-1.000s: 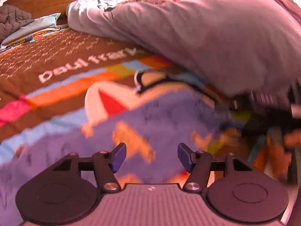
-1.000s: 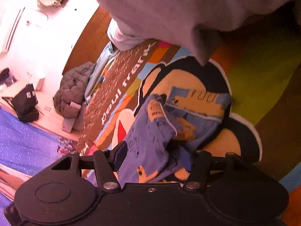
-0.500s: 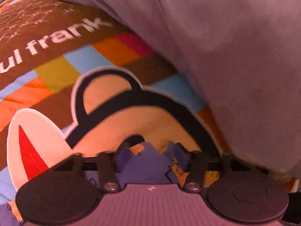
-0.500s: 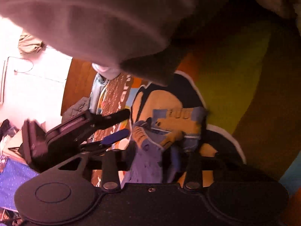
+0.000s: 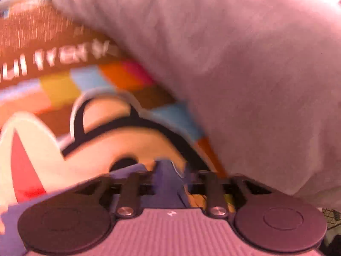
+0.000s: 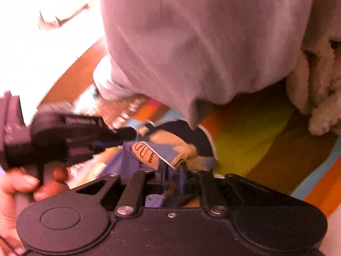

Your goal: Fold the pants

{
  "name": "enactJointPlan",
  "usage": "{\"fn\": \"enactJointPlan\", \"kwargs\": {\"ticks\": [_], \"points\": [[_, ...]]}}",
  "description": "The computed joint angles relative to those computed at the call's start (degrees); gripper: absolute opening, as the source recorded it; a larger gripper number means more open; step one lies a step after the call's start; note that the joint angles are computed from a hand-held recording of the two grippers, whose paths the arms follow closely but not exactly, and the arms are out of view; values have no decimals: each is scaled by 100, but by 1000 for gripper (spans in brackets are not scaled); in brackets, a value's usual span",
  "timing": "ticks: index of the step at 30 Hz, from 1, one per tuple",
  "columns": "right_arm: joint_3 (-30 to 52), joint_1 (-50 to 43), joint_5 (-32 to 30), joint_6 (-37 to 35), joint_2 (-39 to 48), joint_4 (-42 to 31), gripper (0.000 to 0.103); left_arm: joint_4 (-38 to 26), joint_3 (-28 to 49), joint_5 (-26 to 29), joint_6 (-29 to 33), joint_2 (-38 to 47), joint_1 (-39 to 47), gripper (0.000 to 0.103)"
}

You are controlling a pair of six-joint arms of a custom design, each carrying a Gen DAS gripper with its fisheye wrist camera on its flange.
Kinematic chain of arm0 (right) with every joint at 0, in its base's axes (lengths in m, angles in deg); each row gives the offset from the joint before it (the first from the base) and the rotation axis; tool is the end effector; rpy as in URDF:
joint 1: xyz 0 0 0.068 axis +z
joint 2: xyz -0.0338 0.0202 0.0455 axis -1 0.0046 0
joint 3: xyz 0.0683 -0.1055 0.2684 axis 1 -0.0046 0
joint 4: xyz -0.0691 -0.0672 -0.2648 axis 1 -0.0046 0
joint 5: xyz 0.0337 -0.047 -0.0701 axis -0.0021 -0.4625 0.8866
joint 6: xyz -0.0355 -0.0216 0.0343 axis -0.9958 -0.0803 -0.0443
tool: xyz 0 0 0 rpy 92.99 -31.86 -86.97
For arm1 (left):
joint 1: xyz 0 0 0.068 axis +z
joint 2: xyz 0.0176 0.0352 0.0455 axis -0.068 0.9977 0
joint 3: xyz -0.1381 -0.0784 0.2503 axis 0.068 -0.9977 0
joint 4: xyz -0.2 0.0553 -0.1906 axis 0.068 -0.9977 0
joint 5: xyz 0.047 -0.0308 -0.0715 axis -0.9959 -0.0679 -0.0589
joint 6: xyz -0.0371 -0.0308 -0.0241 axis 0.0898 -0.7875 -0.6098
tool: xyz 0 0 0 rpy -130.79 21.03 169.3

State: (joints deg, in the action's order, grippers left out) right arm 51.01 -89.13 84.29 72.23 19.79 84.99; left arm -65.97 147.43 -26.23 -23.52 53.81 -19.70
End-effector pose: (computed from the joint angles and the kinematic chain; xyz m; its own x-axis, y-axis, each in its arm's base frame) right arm 0.1798 0.0020 0.0755 -0.4513 0.6587 -0.6020 0.3820 0.7523 0.5368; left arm 0.3755 -0.1226 0.1026 -0.8314 0.2212 -0.5097 0.4504 0.8056 -0.3850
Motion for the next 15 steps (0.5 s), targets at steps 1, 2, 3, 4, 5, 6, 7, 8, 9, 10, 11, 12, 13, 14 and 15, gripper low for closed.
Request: {"fn": "enactJointPlan", "kwargs": {"ticks": [1,2,3,4,5,6,7,8,9,10,11,12,13,14,15], "points": [[92,-57,-113,0,32,-215,22,-228,137,-115,-40,87,-13,55],[155,-214,-307,60,127,-314,22,-198,130,-214,-64,79,-19,55],[154,-352,-453,126,213,-243,24,-31,62,-271,-16,39,-15,56],[122,-519,-619,203,328,-73,33,61,27,-305,73,22,-1,57],[64,-710,-790,283,482,191,38,48,74,-364,141,27,-12,57],[39,-844,-870,338,567,309,42,-8,163,-414,218,56,-29,57],[16,-945,-913,382,597,360,42,-40,244,-446,277,105,-55,58],[-11,-1056,-983,443,709,521,42,-141,364,-503,357,164,-94,58],[-13,-1144,-1058,460,804,612,42,-284,505,-574,446,239,-141,60],[-22,-1241,-1180,447,862,657,42,-435,633,-679,554,332,-224,60],[25,-1306,-1290,440,918,607,40,-588,784,-777,680,440,-277,60],[69,-1357,-1379,449,995,585,36,-678,835,-872,817,476,-333,50],[84,-1371,-1408,436,1037,599,27,-661,822,-968,926,486,-407,22],[59,-1355,-1411,379,955,555,22,-614,758,-1061,1033,472,-464,11],[85,-1380,-1423,264,887,478,17,-570,663,-1154,1083,421,-506,8]]}}
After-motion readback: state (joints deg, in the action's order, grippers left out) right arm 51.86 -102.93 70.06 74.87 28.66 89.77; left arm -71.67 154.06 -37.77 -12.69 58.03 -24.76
